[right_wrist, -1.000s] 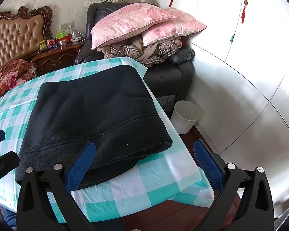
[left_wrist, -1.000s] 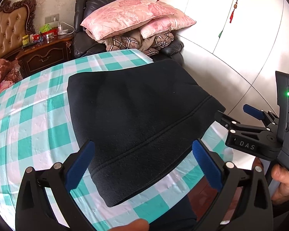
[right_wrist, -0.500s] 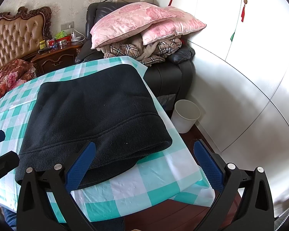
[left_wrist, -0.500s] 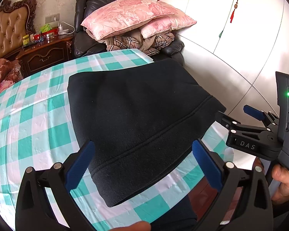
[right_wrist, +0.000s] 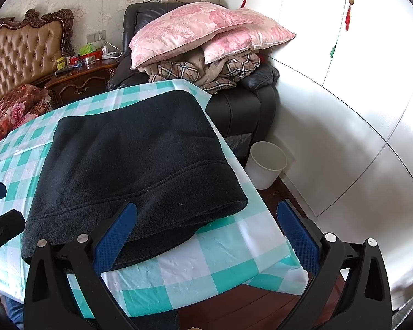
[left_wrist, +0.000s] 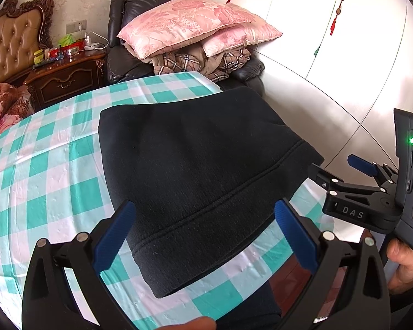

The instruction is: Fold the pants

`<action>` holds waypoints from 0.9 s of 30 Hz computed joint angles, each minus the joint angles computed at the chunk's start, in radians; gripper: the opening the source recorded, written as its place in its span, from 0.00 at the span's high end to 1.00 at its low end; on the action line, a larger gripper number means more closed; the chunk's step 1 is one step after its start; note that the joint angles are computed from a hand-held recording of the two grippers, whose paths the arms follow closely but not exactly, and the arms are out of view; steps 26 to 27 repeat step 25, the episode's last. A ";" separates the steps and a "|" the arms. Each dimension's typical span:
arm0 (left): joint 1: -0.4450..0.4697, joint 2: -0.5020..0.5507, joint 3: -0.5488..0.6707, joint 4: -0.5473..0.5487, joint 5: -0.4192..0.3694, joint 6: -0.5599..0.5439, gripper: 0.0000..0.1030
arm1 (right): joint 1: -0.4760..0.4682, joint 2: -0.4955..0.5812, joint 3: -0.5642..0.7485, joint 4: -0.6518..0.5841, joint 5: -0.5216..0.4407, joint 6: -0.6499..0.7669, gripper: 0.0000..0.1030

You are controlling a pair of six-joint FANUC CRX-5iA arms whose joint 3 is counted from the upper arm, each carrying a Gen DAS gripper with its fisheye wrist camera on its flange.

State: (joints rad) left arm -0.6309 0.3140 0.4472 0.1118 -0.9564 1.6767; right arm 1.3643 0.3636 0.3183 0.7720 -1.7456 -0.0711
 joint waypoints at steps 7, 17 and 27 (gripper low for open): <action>0.000 0.001 0.001 0.000 -0.001 0.000 0.02 | 0.002 0.002 0.000 -0.002 0.000 -0.004 0.05; -0.016 0.009 0.016 -0.040 0.032 0.019 0.02 | 0.003 0.007 0.001 -0.005 0.004 -0.009 0.05; 0.104 -0.177 -0.175 -0.077 0.140 0.097 0.02 | 0.015 -0.052 -0.098 0.038 0.074 -0.144 0.05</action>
